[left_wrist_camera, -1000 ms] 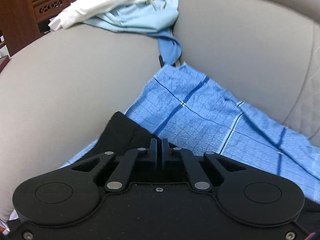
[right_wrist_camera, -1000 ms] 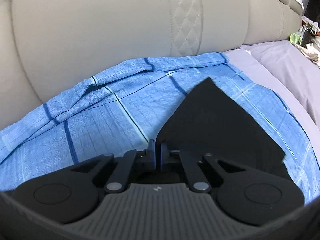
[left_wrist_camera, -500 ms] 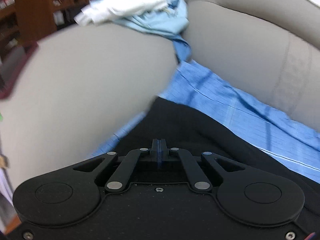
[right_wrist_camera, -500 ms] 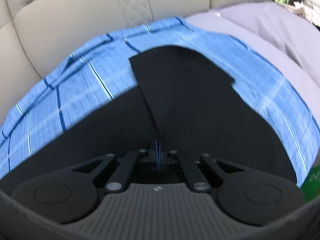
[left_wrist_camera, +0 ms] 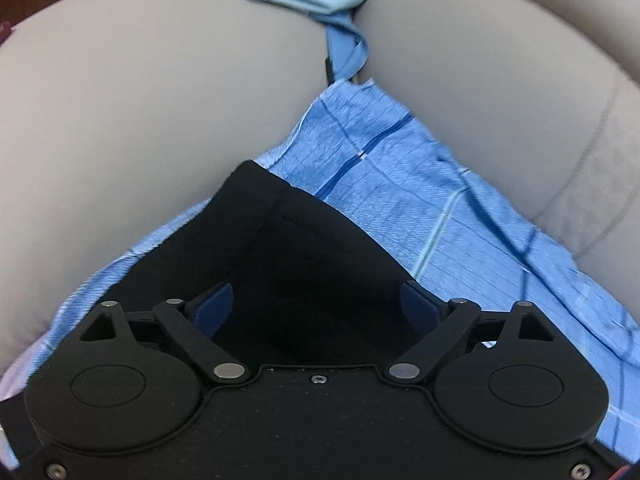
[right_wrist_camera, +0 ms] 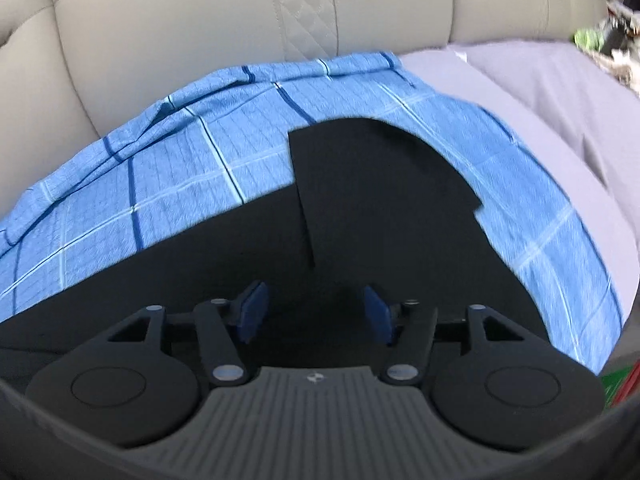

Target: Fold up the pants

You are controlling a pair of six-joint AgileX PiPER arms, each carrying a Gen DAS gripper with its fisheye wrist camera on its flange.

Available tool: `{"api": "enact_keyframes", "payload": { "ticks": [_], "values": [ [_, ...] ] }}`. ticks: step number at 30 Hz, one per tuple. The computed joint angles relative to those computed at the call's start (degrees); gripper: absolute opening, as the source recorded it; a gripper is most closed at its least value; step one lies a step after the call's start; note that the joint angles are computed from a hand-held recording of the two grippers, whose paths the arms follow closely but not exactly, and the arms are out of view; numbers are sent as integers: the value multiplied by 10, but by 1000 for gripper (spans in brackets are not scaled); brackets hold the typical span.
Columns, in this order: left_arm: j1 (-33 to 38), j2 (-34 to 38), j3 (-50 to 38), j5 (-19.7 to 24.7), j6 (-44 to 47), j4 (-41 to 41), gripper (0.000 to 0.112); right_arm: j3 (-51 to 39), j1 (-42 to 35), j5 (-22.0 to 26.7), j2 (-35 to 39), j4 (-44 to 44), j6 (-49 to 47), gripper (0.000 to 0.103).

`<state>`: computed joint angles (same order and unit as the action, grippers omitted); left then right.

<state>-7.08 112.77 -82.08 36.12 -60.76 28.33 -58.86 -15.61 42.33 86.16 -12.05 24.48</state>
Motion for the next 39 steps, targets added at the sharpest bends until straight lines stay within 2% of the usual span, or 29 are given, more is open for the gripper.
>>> {"api": "enact_keyframes", "payload": {
  "ticks": [5, 7, 8, 9, 10, 11, 12, 13, 14, 15, 16, 20, 24, 28, 33, 36, 39],
  "values": [
    [8, 93, -110, 63, -6, -37, 97, -12, 2, -50, 44, -17, 26, 79],
    [-1, 111, -126, 76, -33, -8, 98, -15, 7, -64, 62, -28, 38, 82],
    [-7, 117, -130, 81, -46, 12, 91, -19, 11, -66, 75, -41, 50, 82],
    [-16, 121, -132, 89, -61, 38, 75, -26, 17, -64, 90, -60, 68, 82],
    [-25, 118, -121, 85, -83, 71, 64, -29, 20, -64, 101, -78, 85, 80],
    [-29, 114, -116, 84, -92, 85, 41, -31, 24, -63, 112, -101, 111, 68],
    [-35, 111, -114, 92, -101, 101, 23, -30, 23, -66, 118, -113, 128, 61],
    [-38, 103, -106, 90, -101, 108, 18, -20, 17, -82, 112, -111, 134, 40],
    [-38, 95, -98, 86, -101, 112, 12, -23, 14, -76, 110, -113, 144, 16],
    [-40, 85, -90, 88, -107, 120, 9, -26, 16, -64, 110, -133, 164, 4],
    [-39, 74, -79, 84, -112, 123, 8, -27, 15, -53, 108, -143, 167, 6],
    [-35, 3, -5, 50, -128, 137, 6, -10, -21, -51, 70, -91, 96, 5],
    [-39, -105, 108, 10, -162, 185, 4, 24, -44, -43, 6, -87, 75, 3],
    [-48, -207, 227, -16, -221, 261, 4, 104, -92, -74, -83, -38, 46, 3],
    [-40, -298, 339, -42, -211, 246, 3, 220, -125, -98, -181, -24, 34, 3],
    [-35, -356, 410, -58, -228, 257, 3, 277, -170, -98, -267, 13, -40, 3],
    [-40, -420, 479, -57, -236, 263, 3, 319, -257, -89, -345, 112, -184, 3]
  ]
}}
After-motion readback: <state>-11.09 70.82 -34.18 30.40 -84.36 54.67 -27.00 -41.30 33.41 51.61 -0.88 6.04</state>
